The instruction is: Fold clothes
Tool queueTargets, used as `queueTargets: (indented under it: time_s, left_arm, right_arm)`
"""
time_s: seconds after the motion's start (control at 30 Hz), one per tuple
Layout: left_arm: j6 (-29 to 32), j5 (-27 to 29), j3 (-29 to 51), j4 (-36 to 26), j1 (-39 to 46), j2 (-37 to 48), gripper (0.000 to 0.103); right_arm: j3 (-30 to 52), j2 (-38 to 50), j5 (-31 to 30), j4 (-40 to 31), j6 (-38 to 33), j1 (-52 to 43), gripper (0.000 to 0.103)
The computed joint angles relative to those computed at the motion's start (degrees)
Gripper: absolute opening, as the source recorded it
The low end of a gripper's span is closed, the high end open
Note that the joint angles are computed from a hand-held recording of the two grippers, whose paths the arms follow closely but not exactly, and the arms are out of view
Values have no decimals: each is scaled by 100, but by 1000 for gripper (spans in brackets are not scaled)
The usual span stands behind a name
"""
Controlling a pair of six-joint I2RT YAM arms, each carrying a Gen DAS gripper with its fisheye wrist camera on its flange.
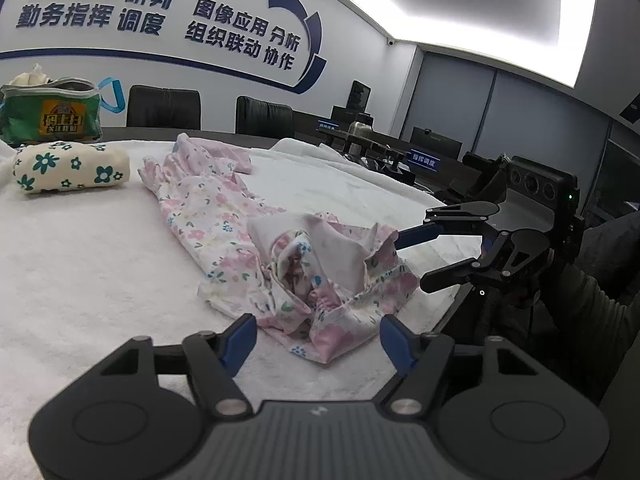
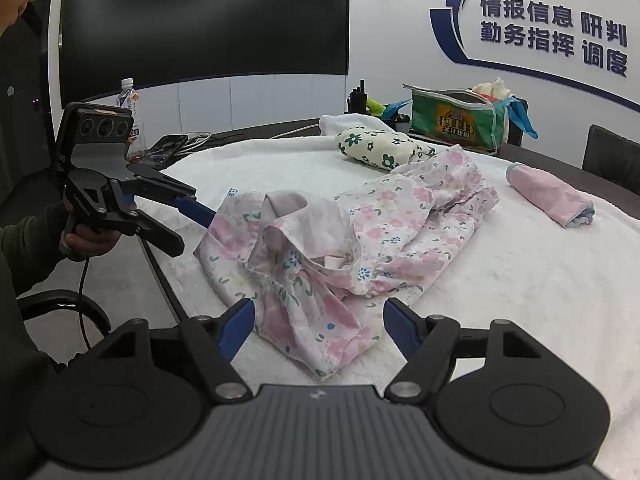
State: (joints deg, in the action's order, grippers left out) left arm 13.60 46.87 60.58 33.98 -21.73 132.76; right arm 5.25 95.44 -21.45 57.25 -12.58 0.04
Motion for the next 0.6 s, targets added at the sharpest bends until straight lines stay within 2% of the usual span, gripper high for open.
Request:
queueTargets:
  time_s: [0.37,0.5,0.6]
  left_arm:
    - [-36,4,21,71,17,28,64]
    - [0,-16,-1,83,8,-35,64]
    - [101,138,-87,201,58,-153,64]
  right_arm:
    - [-159,-36,86,367,-5,16,73]
    - [-279,-90,61,759,-75,139,61]
    - [-133,-139,-55,616,-140,266,50]
